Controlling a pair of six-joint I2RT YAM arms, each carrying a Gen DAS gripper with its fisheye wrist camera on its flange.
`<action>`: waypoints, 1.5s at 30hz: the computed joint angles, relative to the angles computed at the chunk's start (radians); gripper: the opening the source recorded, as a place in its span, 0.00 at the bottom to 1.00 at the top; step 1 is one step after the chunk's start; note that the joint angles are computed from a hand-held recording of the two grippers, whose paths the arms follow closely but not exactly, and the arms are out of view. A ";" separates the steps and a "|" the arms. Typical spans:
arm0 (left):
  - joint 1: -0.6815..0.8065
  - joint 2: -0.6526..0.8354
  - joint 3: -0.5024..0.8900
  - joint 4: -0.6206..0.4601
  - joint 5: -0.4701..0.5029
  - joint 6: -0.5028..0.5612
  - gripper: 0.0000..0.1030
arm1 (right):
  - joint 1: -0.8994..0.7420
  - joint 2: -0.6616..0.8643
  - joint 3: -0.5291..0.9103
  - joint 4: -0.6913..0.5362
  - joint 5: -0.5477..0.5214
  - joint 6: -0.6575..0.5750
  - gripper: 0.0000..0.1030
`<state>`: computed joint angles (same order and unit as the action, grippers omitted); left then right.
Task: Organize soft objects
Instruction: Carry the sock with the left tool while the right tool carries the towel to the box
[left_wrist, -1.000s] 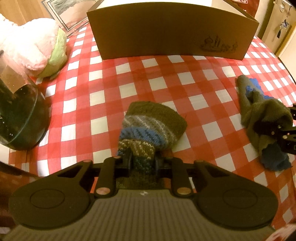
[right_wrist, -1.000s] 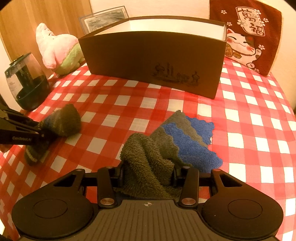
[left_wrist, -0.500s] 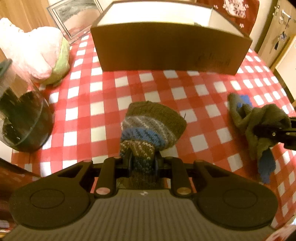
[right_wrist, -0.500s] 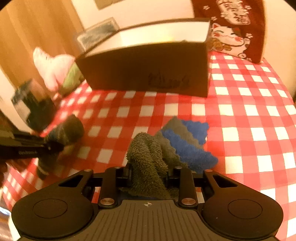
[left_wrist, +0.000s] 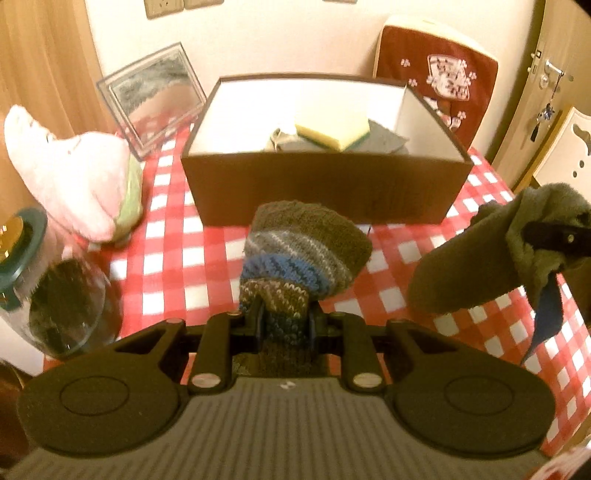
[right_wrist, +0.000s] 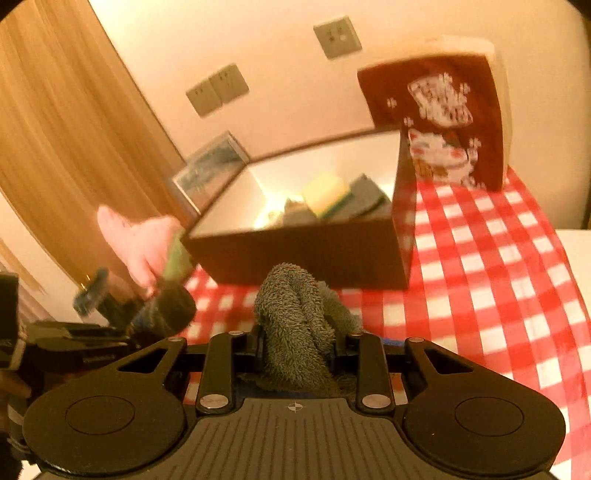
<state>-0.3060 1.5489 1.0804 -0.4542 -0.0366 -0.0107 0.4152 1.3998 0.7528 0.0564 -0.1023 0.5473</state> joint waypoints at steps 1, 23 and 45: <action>-0.003 -0.001 0.009 -0.003 -0.002 -0.001 0.19 | -0.008 -0.008 0.009 -0.006 -0.009 -0.001 0.29; 0.020 0.188 0.386 -0.018 0.013 0.078 0.19 | -0.111 0.125 0.338 0.000 -0.113 -0.091 0.29; 0.026 0.666 1.065 -0.269 0.017 0.130 0.19 | -0.196 0.535 0.849 -0.213 -0.062 -0.224 0.29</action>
